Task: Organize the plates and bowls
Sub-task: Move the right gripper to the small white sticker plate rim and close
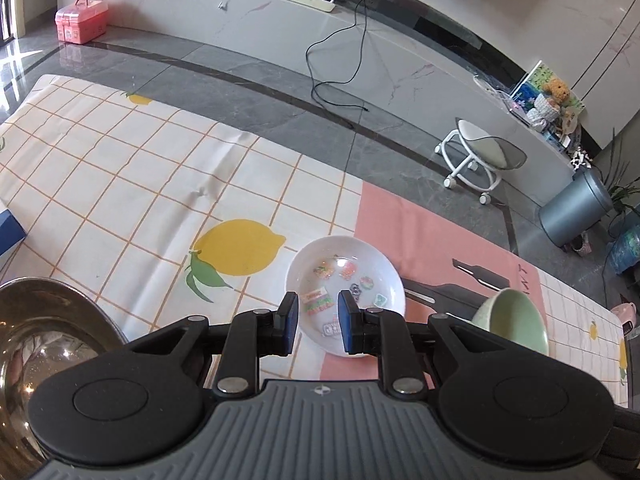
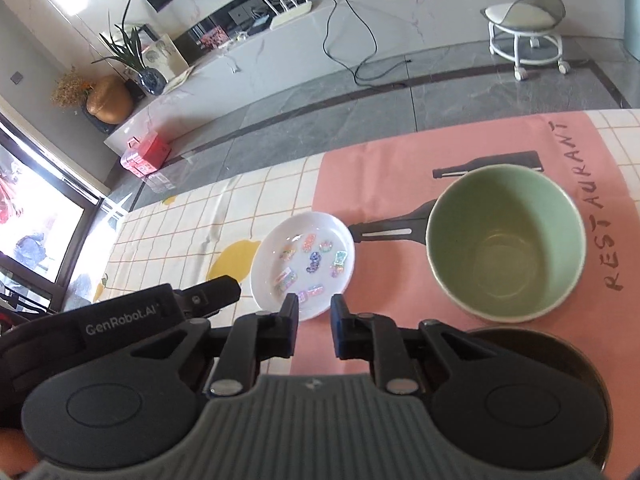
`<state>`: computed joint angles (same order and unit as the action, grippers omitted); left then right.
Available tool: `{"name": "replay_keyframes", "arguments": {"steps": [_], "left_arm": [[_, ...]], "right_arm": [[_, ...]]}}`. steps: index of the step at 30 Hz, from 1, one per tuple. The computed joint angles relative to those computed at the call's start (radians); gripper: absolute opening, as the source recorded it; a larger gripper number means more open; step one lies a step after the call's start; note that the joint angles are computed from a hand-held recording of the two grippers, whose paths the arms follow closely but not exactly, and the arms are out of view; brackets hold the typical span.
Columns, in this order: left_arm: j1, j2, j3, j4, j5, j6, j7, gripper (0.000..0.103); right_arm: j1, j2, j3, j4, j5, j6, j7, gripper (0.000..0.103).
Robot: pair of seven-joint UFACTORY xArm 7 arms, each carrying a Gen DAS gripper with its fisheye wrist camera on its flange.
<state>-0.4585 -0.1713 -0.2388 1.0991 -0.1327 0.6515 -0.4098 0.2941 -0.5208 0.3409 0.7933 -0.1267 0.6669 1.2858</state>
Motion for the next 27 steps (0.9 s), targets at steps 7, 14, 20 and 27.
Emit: {"name": "replay_keyframes", "arguments": {"steps": [7, 14, 20, 27], "left_arm": [[0.010, 0.063, -0.011, 0.030, 0.074, 0.011, -0.086, 0.023], [0.003, 0.087, -0.008, 0.023, 0.096, -0.003, -0.109, 0.015], [-0.001, 0.087, -0.006, 0.017, 0.111, -0.015, -0.126, 0.006], [-0.001, 0.065, -0.004, -0.005, 0.094, -0.029, -0.120, 0.004]], "right_arm": [[-0.010, 0.090, -0.016, 0.068, -0.014, 0.039, -0.017, 0.013], [-0.002, 0.129, -0.034, 0.094, -0.030, 0.080, -0.018, 0.014], [0.003, 0.139, -0.053, 0.080, -0.008, 0.053, -0.009, 0.013], [-0.002, 0.159, -0.052, 0.078, -0.007, 0.038, 0.018, 0.004]]}}
